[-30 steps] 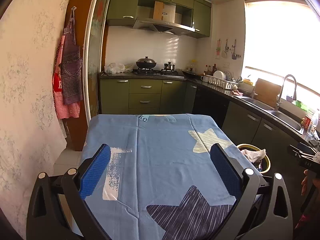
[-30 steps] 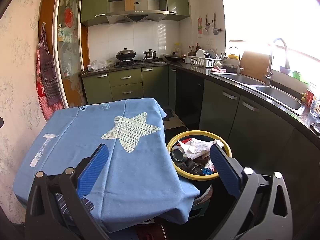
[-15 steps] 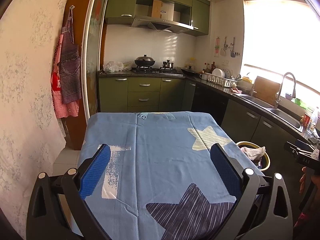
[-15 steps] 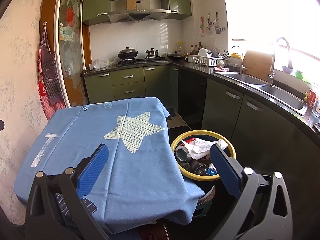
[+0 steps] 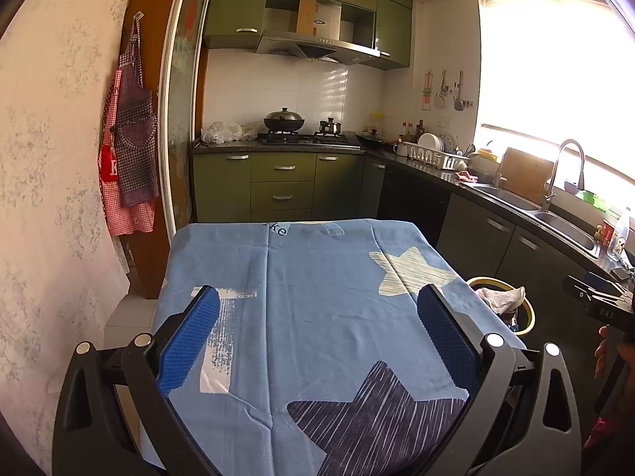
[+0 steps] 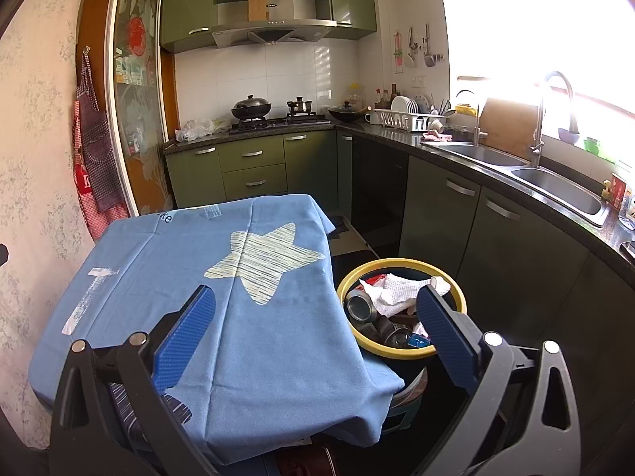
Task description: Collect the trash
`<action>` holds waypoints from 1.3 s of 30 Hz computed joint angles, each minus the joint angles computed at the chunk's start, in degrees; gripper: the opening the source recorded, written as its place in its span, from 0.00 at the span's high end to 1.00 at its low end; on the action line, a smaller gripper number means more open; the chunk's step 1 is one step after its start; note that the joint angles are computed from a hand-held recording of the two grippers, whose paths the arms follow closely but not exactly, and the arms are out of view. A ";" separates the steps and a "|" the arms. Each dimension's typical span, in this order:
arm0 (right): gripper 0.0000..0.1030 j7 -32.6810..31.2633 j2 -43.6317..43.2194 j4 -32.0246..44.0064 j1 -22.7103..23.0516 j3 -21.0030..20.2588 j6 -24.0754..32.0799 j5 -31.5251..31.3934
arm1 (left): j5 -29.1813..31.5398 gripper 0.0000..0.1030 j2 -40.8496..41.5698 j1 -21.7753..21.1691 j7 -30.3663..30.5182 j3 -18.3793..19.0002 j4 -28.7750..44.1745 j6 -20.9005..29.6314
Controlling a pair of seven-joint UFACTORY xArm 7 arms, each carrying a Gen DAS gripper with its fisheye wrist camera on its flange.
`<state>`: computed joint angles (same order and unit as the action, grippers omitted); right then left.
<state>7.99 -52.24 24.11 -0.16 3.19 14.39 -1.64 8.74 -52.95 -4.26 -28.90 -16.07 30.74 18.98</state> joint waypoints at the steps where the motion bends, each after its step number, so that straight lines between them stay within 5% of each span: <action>1: 0.06 0.00 0.05 0.03 0.00 0.00 0.00 -0.02 | -0.02 0.05 0.02 -0.06 0.00 0.04 -0.01 -0.03; 39: 0.06 0.94 0.12 -0.70 0.05 0.52 -0.08 -0.08 | -0.38 0.05 1.67 -1.48 0.91 0.45 0.08 0.09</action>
<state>8.93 -52.13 23.42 -0.11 3.71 14.30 -1.72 8.36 -51.27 -5.74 -27.99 -15.62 30.82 19.07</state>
